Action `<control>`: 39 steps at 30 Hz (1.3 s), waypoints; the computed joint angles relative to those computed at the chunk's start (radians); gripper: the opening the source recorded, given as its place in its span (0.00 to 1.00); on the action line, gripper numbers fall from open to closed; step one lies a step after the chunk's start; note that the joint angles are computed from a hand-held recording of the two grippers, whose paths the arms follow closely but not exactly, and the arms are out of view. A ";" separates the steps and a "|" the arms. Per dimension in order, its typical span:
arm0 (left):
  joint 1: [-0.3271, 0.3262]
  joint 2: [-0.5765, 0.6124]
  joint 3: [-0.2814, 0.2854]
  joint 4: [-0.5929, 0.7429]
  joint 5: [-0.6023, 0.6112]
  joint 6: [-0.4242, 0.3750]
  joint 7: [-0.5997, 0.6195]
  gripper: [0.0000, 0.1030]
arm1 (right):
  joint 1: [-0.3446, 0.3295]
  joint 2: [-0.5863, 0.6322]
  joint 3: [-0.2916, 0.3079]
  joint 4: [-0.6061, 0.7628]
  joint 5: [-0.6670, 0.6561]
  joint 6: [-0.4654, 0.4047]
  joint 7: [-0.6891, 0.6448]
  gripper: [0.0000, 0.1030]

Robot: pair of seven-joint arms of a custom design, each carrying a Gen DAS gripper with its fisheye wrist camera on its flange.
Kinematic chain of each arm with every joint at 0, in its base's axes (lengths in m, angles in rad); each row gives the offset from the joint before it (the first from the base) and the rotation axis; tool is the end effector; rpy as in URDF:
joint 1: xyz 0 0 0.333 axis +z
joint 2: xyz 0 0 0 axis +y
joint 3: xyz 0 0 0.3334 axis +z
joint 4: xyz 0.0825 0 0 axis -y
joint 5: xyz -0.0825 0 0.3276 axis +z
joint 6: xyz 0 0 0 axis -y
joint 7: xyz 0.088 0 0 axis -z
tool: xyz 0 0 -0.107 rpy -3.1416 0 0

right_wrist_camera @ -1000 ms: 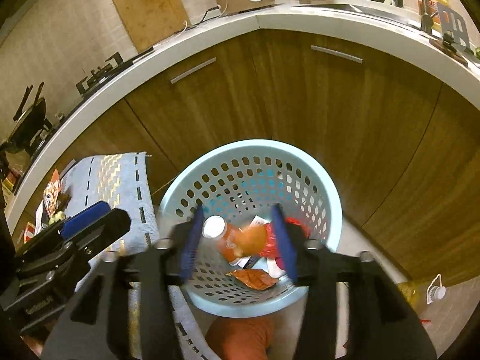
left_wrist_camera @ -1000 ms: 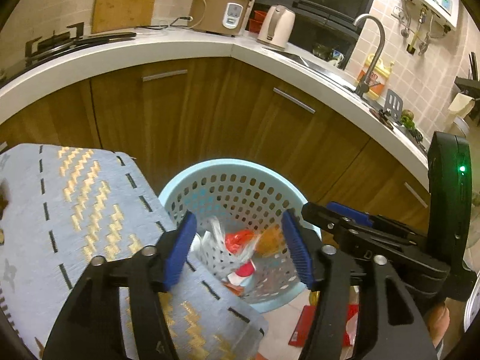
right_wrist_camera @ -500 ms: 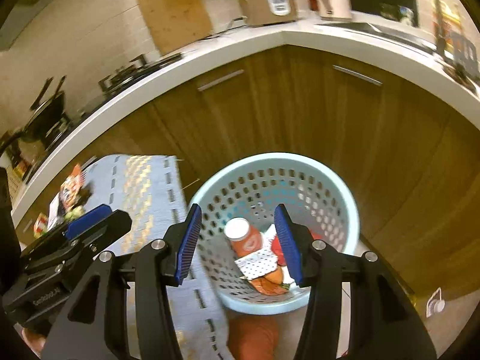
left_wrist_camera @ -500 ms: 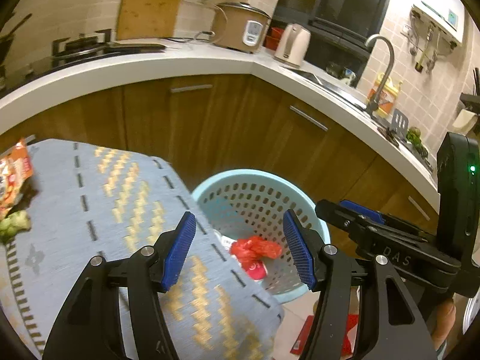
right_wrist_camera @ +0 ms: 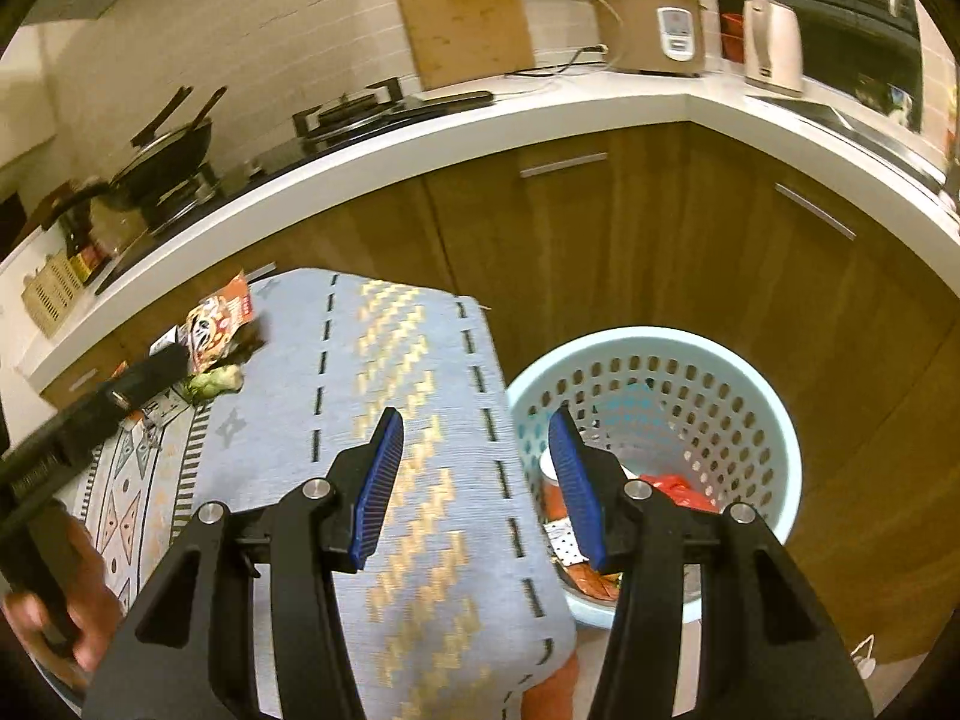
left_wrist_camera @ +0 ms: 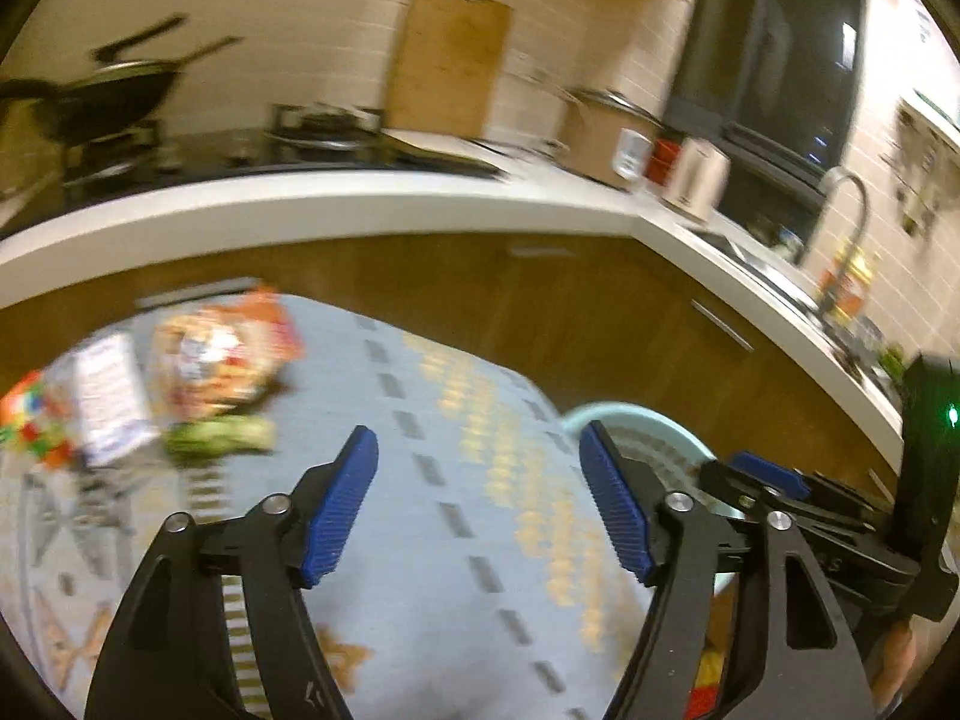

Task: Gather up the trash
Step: 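Move both tools back over the table toward the carton and snack bag, then grasp the white milk carton with the left tool while the right tool grasps the panda snack bag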

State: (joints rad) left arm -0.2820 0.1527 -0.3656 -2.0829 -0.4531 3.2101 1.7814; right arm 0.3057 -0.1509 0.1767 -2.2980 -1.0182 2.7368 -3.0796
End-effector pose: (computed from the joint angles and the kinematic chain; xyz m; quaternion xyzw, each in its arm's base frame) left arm 0.4880 -0.3012 0.5211 -0.5035 0.7254 -0.4455 0.1475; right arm 0.4030 0.2525 0.5082 -0.5411 0.7352 -0.2462 0.3257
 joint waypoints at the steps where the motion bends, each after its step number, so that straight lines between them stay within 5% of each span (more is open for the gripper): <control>1: 0.010 -0.014 0.011 -0.016 -0.011 0.012 -0.010 0.67 | 0.002 0.008 0.002 0.009 0.002 -0.002 -0.004 0.46; 8: 0.094 -0.052 0.046 -0.040 -0.085 0.010 -0.018 0.67 | 0.042 0.087 0.000 0.112 0.020 -0.017 -0.067 0.46; 11: 0.023 -0.048 0.192 -0.033 0.083 -0.031 -0.169 0.67 | 0.071 0.132 -0.003 0.184 0.033 -0.044 -0.129 0.46; 24: -0.008 0.172 0.357 0.214 0.449 -0.270 -0.523 0.72 | 0.200 0.360 -0.071 0.509 0.107 -0.116 -0.372 0.46; 34: -0.120 0.239 0.513 0.304 0.749 -0.331 -0.763 0.73 | 0.218 0.574 -0.129 0.721 0.285 -0.030 -0.542 0.49; 36: -0.098 0.246 0.489 0.317 0.773 -0.355 -0.772 0.73 | 0.218 0.624 -0.127 0.778 0.342 -0.025 -0.604 0.52; 39: 0.016 0.271 0.365 0.335 0.655 -0.373 -0.676 0.74 | 0.221 0.698 -0.123 0.876 0.422 -0.029 -0.694 0.59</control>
